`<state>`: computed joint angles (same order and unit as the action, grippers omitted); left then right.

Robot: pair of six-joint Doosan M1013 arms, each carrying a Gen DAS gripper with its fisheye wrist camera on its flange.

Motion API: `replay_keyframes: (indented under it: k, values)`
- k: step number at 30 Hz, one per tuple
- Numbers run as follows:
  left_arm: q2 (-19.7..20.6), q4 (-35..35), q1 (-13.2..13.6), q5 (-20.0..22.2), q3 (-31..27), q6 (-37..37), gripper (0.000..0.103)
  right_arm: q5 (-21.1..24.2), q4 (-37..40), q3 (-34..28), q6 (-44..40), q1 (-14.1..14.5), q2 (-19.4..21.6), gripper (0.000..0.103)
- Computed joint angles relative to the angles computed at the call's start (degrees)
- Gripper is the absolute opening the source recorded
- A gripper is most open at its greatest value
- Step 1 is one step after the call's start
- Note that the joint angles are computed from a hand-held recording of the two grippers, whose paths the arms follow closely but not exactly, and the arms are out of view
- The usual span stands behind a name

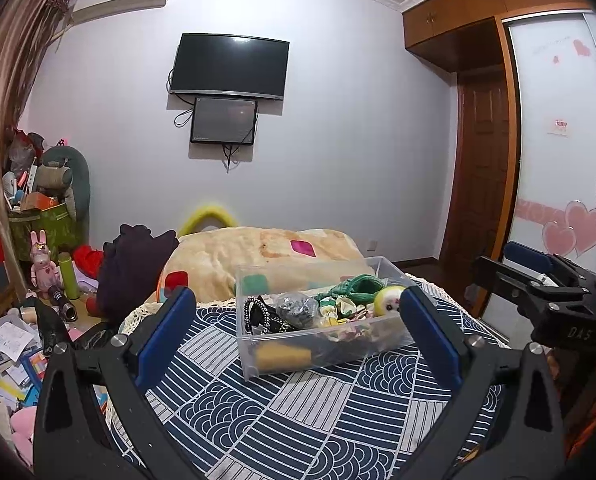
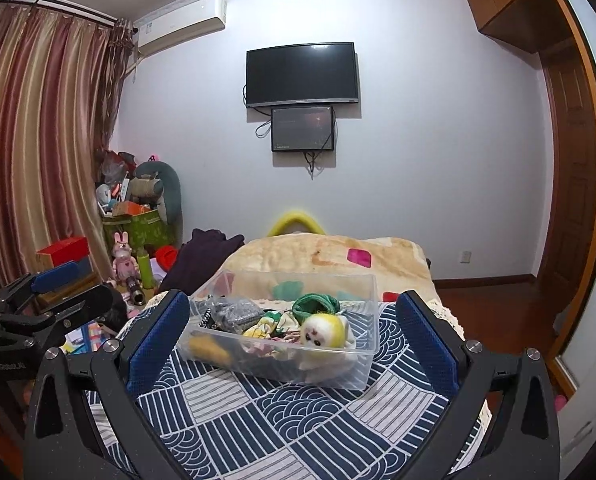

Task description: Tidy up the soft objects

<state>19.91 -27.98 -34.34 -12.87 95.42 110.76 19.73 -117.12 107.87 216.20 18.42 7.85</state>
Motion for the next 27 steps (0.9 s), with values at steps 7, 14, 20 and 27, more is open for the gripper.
replay_keyframes:
  k: [7,14,20,27]
  values:
    - [-0.06,-0.91,-0.19,-0.73,0.13,1.11,0.103,-0.21,0.15,-0.02,0.06,0.01,-0.01,0.103]
    - [-0.15,-0.46,-0.24,-0.94,0.18,0.78,0.103,-0.14,-1.15,0.19,1.41,-0.06,-0.15,0.103]
    - [-0.2,0.86,-0.39,-1.62,0.39,0.66,0.103,-0.12,-1.04,0.2,1.28,-0.03,-0.16,0.103]
    - [-0.09,1.87,-0.32,-0.51,0.07,-0.81,0.103,-0.2,-1.05,0.2,1.33,-0.05,-0.18,0.103]
